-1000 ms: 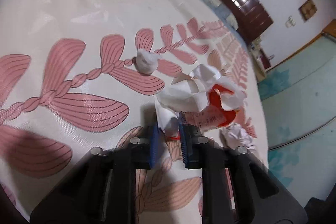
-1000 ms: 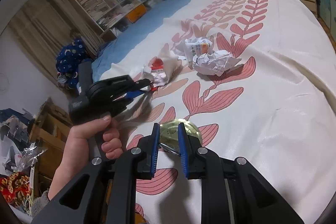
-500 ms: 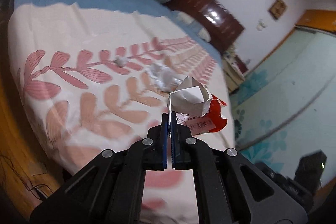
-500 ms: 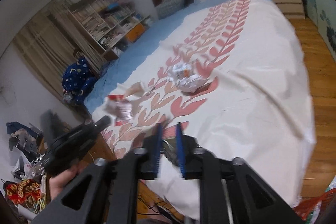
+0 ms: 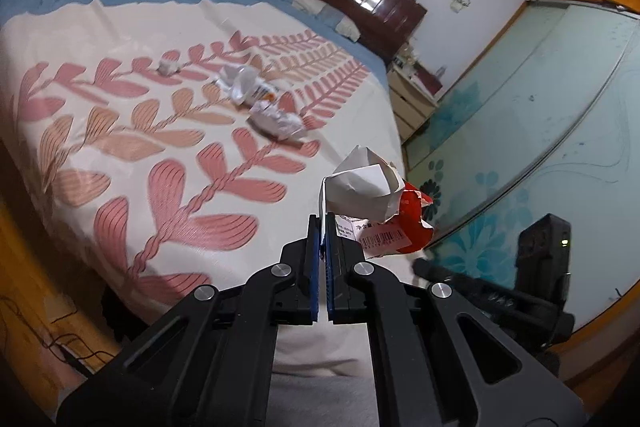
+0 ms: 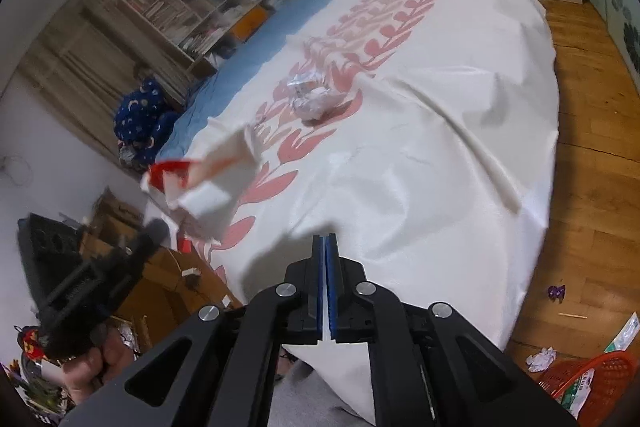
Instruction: Collect trash
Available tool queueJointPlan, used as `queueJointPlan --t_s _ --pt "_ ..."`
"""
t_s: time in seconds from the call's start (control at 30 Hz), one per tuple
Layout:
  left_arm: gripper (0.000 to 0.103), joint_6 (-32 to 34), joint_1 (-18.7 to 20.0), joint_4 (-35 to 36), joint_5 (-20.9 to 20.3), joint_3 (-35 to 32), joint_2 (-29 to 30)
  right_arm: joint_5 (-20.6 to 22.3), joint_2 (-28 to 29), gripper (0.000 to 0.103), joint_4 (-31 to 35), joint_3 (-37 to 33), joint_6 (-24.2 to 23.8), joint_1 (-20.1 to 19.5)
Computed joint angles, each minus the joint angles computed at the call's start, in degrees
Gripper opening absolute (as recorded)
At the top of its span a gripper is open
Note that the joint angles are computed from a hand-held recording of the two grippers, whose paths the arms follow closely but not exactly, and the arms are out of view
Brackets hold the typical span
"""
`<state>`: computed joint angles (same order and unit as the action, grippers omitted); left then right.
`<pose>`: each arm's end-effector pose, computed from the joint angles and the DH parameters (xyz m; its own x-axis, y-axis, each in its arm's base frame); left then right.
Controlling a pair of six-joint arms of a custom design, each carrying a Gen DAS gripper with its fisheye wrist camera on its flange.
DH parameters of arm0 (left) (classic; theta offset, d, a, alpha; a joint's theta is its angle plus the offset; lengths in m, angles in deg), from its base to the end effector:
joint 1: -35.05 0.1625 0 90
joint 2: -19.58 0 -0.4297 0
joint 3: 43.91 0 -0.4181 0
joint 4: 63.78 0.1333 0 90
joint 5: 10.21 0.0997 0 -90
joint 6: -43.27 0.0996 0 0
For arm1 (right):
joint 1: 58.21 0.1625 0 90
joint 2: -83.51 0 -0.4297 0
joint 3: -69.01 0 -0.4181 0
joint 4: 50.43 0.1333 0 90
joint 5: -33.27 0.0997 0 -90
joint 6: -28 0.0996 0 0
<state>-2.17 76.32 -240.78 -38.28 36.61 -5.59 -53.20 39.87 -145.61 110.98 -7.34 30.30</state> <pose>-0.4073 -0.6518 0.0137 -0.9178 -0.3662 -0.1532 -0.0202 0.4284 -0.9034 0.1176 -0.8431 0.3844 -0.8290 -0.5589 0.0191 -0.5562 0.8204 -0.1327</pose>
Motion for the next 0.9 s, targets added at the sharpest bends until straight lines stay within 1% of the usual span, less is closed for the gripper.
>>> queueJointPlan --t_s 0.03,0.07,0.1,0.13,0.17,0.2,0.23,0.27,0.3,0.33,0.4,0.47,0.5,0.53,0.57,0.63,0.7,0.73,0.77,0.8,0.83,0.9 --pt "0.002 -0.77 0.05 0.47 -0.1 0.43 -0.23 0.01 0.12 0.007 0.4 -0.42 -0.34 -0.18" --pt "0.002 -1.41 0.17 0.79 -0.27 0.93 -0.53 -0.83 -0.35 0.014 -0.24 -0.14 -1.08 -0.22" --pt "0.002 -1.82 0.21 0.98 -0.16 1.14 -0.64 -1.82 -1.27 0.026 -0.75 0.41 -2.66 -0.36" --pt "0.002 -2.04 0.32 0.96 -0.19 1.57 -0.94 -2.42 -2.74 0.066 -2.14 1.99 -4.58 -0.65" --pt "0.002 -2.26 0.27 0.92 -0.28 1.81 -1.01 -2.96 -4.21 0.092 -4.25 4.09 -6.19 -0.83" --pt "0.002 -2.28 0.32 0.58 -0.45 2.03 -1.09 -3.68 -5.94 0.093 -6.71 6.6 -8.22 -0.93" --pt "0.002 -2.41 0.34 0.55 -0.59 2.1 -1.12 -5.35 -7.91 0.093 -8.96 9.39 -11.42 -1.15" --pt "0.002 -2.58 0.43 0.63 -1.02 2.17 -1.16 -8.34 -9.73 0.093 -11.95 12.56 -14.68 -1.31" --pt "0.002 -2.76 0.51 0.79 -1.35 2.11 -1.12 -10.25 -10.53 0.093 -13.18 14.04 -16.22 -1.53" --pt "0.002 -2.64 0.62 0.68 -1.59 1.89 -0.95 -11.7 -11.45 0.093 -13.69 16.03 -17.16 -2.09" --pt "0.002 -1.96 0.82 0.85 -2.42 1.11 -0.48 -13.55 -11.87 0.092 -14.77 18.25 -16.89 -2.37" --pt "0.002 -0.99 0.96 0.63 -2.98 0.08 0.15 -13.62 -12.38 0.079 -15.83 19.98 -17.2 -2.29" --pt "0.002 -0.76 1.0 0.72 -3.2 -0.25 0.35 -13.45 -13.17 0.075 -18.33 21.85 -18.4 -2.02" --pt "0.002 -0.78 0.99 0.96 -3.29 -0.48 0.5 -13.33 -13.68 0.075 -19.89 23.16 -19.66 -1.81" --pt "0.002 -0.83 0.99 1.14 -3.53 -0.68 0.65 -13.19 -14.47 0.075 -21.95 24.83 -21.91 -1.43" --pt "0.002 -0.89 1.01 1.63 -3.71 -1.03 0.86 -12.5 -15.35 0.075 -23.34 26.63 -24.92 -1.02" --pt "0.002 -0.75 1.1 1.63 -4.02 -1.05 0.91 -13.23 -14.74 0.075 -22.58 26.16 -26.02 -0.77" --pt "0.002 -0.78 1.05 1.55 -4.04 -1.09 1.0 -14.32 -13.89 0.075 -20.02 24.81 -25.49 -0.69" --pt "0.002 -0.76 1.05 1.44 -4.11 -1.09 1.03 -15.44 -13.49 0.073 -18.82 24.45 -24.83 -0.47" --pt "0.002 -0.7 1.05 1.18 -4.18 -1.11 1.09 -17.48 -12.72 0.071 -18.81 24.11 -24.23 -0.36" --pt "0.002 -0.62 1.04 0.9 -4.22 -1.02 1.09 -18.78 -12.01 0.065 -19.01 23.69 -23.44 -0.34" --pt "0.002 -0.33 1.07 0.58 -4.44 -1.0 1.11 -19.59 -11.28 0.057 -17.48 22.65 -22.1 -0.58"
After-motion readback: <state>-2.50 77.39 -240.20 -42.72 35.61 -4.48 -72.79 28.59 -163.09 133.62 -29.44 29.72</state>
